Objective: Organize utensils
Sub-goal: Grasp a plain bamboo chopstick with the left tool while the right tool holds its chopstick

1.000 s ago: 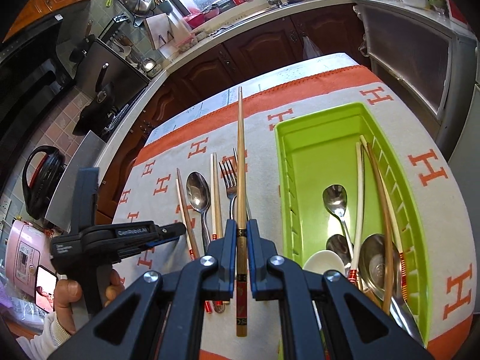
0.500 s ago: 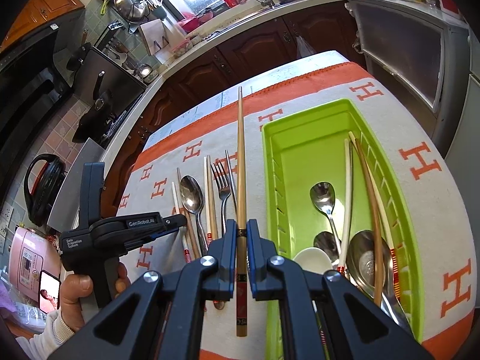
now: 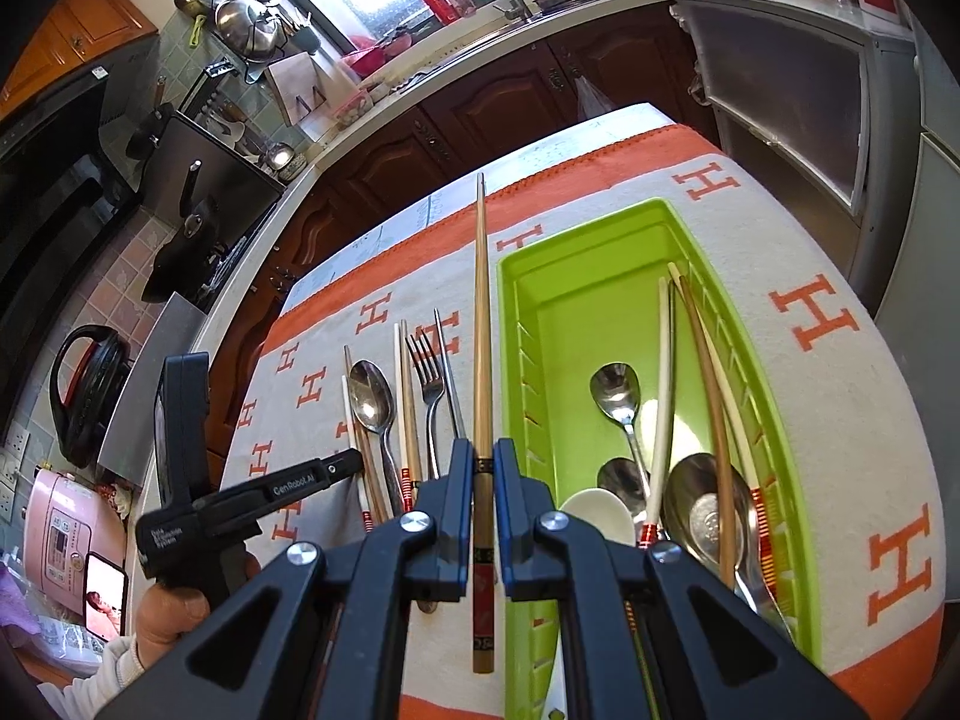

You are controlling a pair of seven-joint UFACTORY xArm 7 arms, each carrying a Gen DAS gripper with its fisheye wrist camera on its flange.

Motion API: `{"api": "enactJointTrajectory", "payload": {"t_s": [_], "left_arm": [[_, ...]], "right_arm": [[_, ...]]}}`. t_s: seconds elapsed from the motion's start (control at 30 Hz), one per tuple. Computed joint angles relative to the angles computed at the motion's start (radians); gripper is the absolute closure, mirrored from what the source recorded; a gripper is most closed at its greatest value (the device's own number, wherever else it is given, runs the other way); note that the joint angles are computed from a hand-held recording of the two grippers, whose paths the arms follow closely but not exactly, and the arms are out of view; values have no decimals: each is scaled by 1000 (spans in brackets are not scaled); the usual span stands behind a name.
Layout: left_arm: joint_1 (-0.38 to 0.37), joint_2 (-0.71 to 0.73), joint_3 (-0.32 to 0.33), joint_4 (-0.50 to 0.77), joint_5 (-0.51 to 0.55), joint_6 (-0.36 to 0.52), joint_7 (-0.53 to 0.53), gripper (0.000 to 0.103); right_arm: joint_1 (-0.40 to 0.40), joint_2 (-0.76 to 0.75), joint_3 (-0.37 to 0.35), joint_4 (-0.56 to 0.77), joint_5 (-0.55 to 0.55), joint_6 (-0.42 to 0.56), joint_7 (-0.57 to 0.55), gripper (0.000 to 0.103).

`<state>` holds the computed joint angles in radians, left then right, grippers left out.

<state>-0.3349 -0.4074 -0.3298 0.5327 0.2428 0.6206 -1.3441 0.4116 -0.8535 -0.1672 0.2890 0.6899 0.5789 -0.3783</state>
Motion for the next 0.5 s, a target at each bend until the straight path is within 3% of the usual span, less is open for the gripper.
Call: {"api": "enactJointTrajectory", "payload": {"t_s": [0.13,0.37,0.5], "left_arm": [[-3,26,-28,38,30,60,-24,96],[-27,121,-84,139,190,188,-129,95],[-60,104,-66,115,233,178,-178,96]], "right_arm": [[-4,-15,1,-3,-6,9,5,97],[-16,-25,-12,-7,-11,23,5,97],[-25,-42,-16,-11,-12,31,4,97]]}}
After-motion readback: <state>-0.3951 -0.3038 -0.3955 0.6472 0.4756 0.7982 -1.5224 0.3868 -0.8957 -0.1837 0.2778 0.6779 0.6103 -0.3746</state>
